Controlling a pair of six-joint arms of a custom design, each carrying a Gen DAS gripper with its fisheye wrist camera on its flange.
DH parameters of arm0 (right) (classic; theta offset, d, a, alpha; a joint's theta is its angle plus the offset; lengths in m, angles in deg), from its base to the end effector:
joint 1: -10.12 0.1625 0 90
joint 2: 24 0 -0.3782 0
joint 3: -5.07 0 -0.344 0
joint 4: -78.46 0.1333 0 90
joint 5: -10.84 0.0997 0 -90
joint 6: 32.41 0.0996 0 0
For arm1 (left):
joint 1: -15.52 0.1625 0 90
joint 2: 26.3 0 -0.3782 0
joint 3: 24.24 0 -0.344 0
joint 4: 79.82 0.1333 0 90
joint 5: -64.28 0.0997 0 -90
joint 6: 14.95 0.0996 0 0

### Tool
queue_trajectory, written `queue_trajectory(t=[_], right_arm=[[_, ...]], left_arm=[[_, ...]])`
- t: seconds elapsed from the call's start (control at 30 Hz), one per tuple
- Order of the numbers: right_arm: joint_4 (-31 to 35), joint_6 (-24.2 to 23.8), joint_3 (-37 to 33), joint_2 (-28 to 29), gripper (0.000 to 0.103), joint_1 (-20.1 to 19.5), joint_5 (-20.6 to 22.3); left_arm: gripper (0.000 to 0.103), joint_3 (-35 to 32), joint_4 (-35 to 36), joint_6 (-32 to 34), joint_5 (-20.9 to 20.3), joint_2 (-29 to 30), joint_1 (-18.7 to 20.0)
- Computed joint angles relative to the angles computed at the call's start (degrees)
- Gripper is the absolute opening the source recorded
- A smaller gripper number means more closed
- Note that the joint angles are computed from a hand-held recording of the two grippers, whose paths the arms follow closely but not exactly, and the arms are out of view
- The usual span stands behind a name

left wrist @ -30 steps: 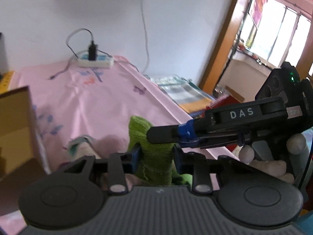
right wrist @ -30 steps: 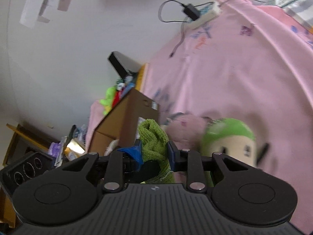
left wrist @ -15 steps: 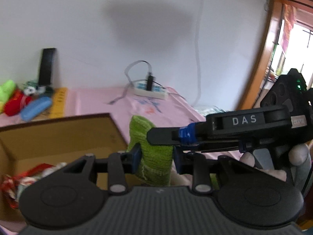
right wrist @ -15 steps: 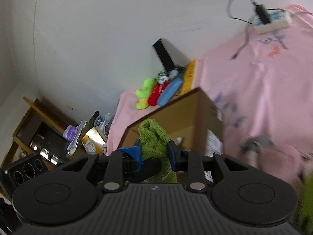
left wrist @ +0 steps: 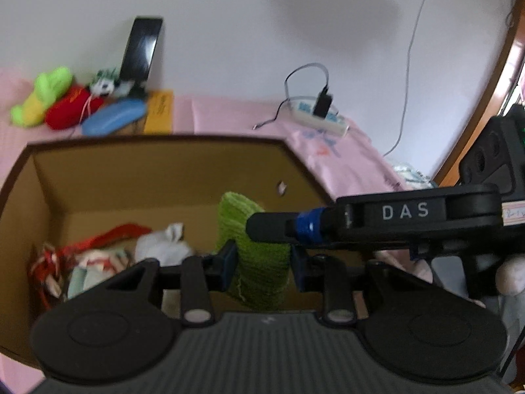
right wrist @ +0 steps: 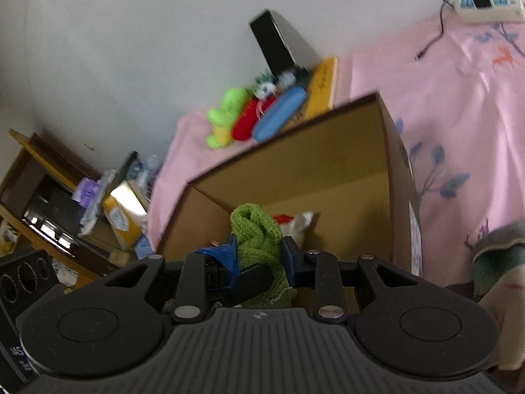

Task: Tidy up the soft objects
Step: 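Carry the green knitted cloth into the box and release it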

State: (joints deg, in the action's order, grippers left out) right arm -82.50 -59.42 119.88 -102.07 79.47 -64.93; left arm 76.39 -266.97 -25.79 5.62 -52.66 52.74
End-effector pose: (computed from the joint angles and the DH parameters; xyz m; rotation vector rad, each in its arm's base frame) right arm -0.0254 -0.5147 0.3030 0.2779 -2.9504 0.9832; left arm -0.3316 -0.4844 -0.0403 0.8387 2.6245 -0.8798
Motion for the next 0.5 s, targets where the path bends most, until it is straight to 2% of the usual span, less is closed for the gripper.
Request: queue_trajectory(t=[0.13,0.2,0.37,0.5], right_arm=[[-4.2,-2.2,1.6,0.9,0.014,1.7,-3.8],[-5.5,-2.9,2.0,1.3,0.014,2.1,-5.0],[-6.8,-3.7,3.0,1.1,0.013,2.3,-5.7],[-7.3,-3.9,4.1,0.1,0.013,2.0,-5.1]], left_arm=[[0.034,1.1,0.3,-1.1,-0.2,-0.2,0.6],[0.040,1.3,0.9,-1.6,-0.3,-0.3,0.8],[0.046,2.2,0.7,-1.9,-0.3,-0.4,0.8],[0.047,3.3,0.9,-2.8,0.6,-0.8,0.2]])
